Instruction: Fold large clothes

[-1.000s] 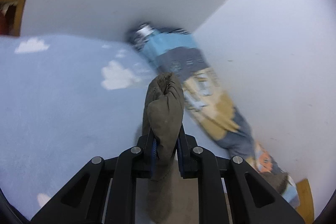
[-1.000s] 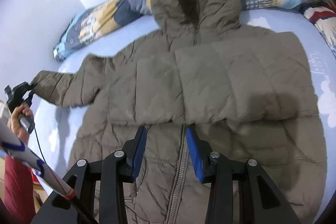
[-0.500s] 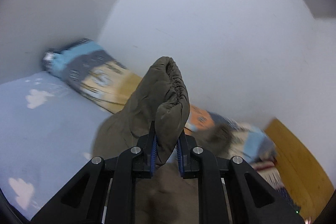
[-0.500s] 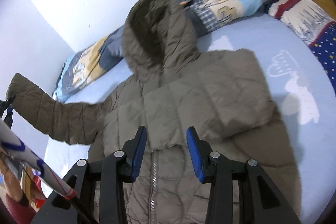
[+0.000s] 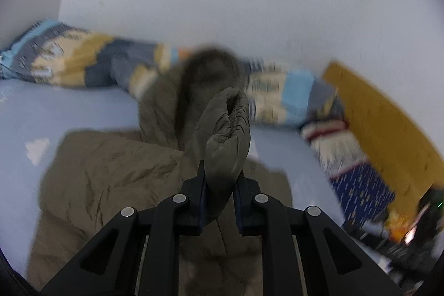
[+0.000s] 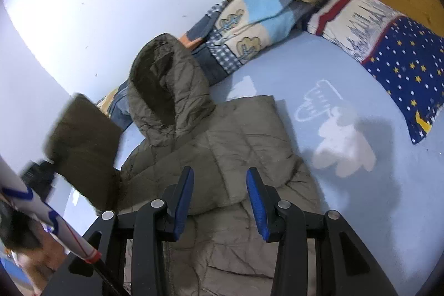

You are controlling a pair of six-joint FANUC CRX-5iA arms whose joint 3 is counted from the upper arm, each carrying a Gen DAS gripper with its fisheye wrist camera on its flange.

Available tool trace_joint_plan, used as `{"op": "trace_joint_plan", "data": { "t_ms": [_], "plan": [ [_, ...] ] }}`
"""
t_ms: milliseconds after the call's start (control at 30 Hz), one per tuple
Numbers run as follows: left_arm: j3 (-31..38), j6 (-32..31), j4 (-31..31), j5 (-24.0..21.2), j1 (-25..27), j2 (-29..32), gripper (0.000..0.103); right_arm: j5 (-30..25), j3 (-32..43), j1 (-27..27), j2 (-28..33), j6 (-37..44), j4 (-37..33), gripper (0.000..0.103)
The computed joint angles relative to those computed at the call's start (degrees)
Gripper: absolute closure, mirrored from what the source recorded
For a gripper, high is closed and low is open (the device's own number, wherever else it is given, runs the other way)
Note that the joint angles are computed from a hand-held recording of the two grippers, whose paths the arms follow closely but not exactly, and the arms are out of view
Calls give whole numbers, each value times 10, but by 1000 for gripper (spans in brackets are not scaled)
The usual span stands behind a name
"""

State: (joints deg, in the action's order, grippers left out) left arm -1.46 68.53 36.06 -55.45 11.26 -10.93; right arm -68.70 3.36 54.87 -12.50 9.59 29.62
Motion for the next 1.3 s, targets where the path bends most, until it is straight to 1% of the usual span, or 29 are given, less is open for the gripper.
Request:
{"op": "trace_joint_plan", "data": {
  "t_ms": [100,167,233,267,300,333,367,433,500,567,600,667,733,767,833,900,933,967,1000,1100,1133,1167,1200,1233,1267,1300],
  "plan": [
    [-12,29,-78,9,-47,9,88,4,-9,-7,-12,-2,-10,60],
    [-16,39,-112,16,-64,20,88,6,-10,-10,-13,-2,-14,60],
    [-17,43,-135,2,-78,22,86,8,-11,-12,-13,-1,-18,60],
    [-11,43,-150,-13,-85,25,78,9,-10,-13,-12,-2,-19,60],
    [-4,31,-154,-31,-87,27,74,12,-10,-14,-12,-2,-22,60],
    [-12,12,-145,-34,-86,21,70,15,-9,-16,-11,1,-29,60],
    [-16,-10,-135,-35,-82,16,69,20,-7,-19,-9,4,-38,60],
    [-28,-59,-105,-49,-61,-4,69,34,-8,-24,-10,2,-54,54],
    [-35,-97,-67,-77,-21,-23,67,50,-7,-30,-7,-1,-68,50],
    [-37,-118,-47,-95,19,-39,56,60,-1,-34,1,8,-86,49],
    [-35,-130,-47,-105,53,-49,53,70,0,-36,4,14,-101,49],
    [-41,-145,-44,-103,98,-61,51,95,-3,-41,6,18,-128,49],
    [-55,-161,-17,-103,154,-64,51,112,2,-46,16,31,-159,49],
    [-65,-161,-4,-98,179,-62,51,112,6,-46,22,34,-166,49],
    [-74,-141,-6,-79,208,-55,51,116,12,-51,35,33,-191,49],
    [-58,-108,-25,-85,225,-30,51,121,11,-58,46,24,-214,46],
    [-45,-86,-32,-95,233,-14,51,121,10,-61,50,19,-221,46],
    [-39,-75,-19,-105,244,0,51,124,9,-63,54,14,-229,46],
    [-37,-72,-9,-106,249,8,51,129,9,-67,61,14,-240,46],
    [-30,-63,-15,-84,251,15,51,141,7,-70,75,9,-247,44],
    [-28,-62,-15,-83,251,19,51,144,6,-71,79,8,-243,46],
    [-25,-60,-10,-87,252,25,51,149,2,-70,81,3,-234,56],
    [-25,-63,-2,-93,253,29,51,151,-3,-69,83,-7,-223,71],
    [-26,-64,1,-95,253,31,51,158,-8,-71,83,-11,-225,78],
    [-24,-61,-3,-94,251,34,51,165,-12,-75,82,-9,-232,82],
    [-23,-58,-9,-91,247,35,51,166,-16,-74,80,-15,-223,84]
  ]
}}
